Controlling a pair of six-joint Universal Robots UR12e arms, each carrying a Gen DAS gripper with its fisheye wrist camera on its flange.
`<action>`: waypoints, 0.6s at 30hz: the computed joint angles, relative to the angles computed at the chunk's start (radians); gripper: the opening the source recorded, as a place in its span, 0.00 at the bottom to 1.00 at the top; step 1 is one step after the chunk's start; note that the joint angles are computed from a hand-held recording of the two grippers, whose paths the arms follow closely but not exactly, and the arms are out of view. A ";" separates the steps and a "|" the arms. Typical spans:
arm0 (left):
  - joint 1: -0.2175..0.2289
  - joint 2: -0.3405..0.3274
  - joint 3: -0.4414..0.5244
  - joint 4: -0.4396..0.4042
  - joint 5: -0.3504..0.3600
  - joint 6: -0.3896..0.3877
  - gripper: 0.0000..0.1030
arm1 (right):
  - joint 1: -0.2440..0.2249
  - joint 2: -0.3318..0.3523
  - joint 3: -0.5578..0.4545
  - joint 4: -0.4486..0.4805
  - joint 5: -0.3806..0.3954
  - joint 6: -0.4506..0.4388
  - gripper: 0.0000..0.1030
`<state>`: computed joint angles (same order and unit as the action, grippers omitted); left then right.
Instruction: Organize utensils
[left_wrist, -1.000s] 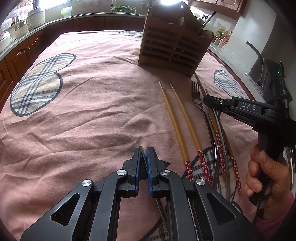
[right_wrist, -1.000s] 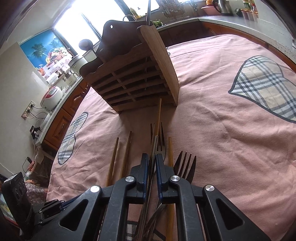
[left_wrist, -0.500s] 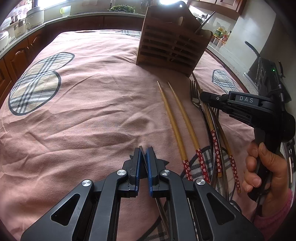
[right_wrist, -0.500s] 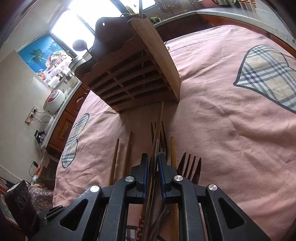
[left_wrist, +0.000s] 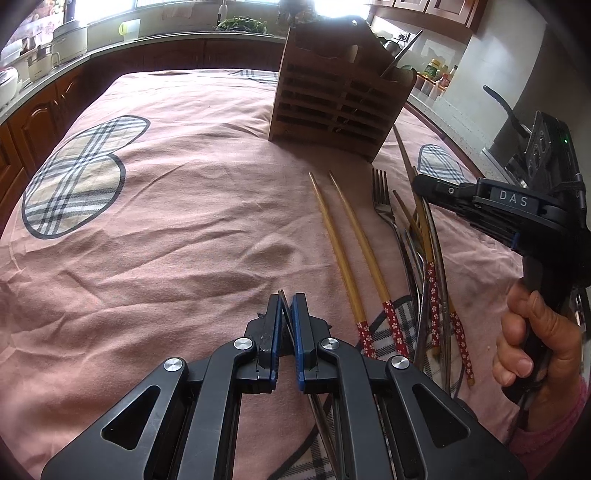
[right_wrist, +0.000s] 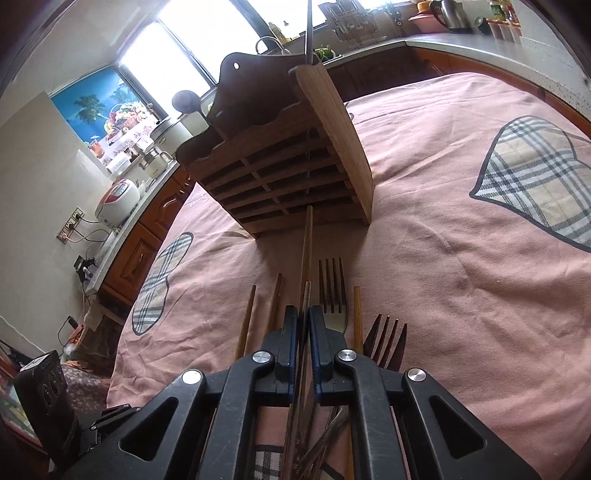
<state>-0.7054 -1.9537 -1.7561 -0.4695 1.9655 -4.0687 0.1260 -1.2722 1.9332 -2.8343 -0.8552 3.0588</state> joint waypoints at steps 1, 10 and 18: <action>-0.003 0.003 -0.001 0.005 0.006 0.001 0.05 | -0.005 -0.008 0.006 -0.011 0.008 0.003 0.06; -0.031 0.035 -0.012 0.070 0.077 0.012 0.04 | -0.030 -0.063 0.042 -0.053 0.047 -0.011 0.06; -0.049 0.043 -0.014 0.065 0.111 -0.009 0.04 | -0.010 -0.035 0.038 0.029 -0.001 -0.053 0.06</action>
<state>-0.7546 -1.9111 -1.7700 -0.4044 2.0762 -4.0776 0.1161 -1.3070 1.9717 -2.8055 -0.8561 3.0056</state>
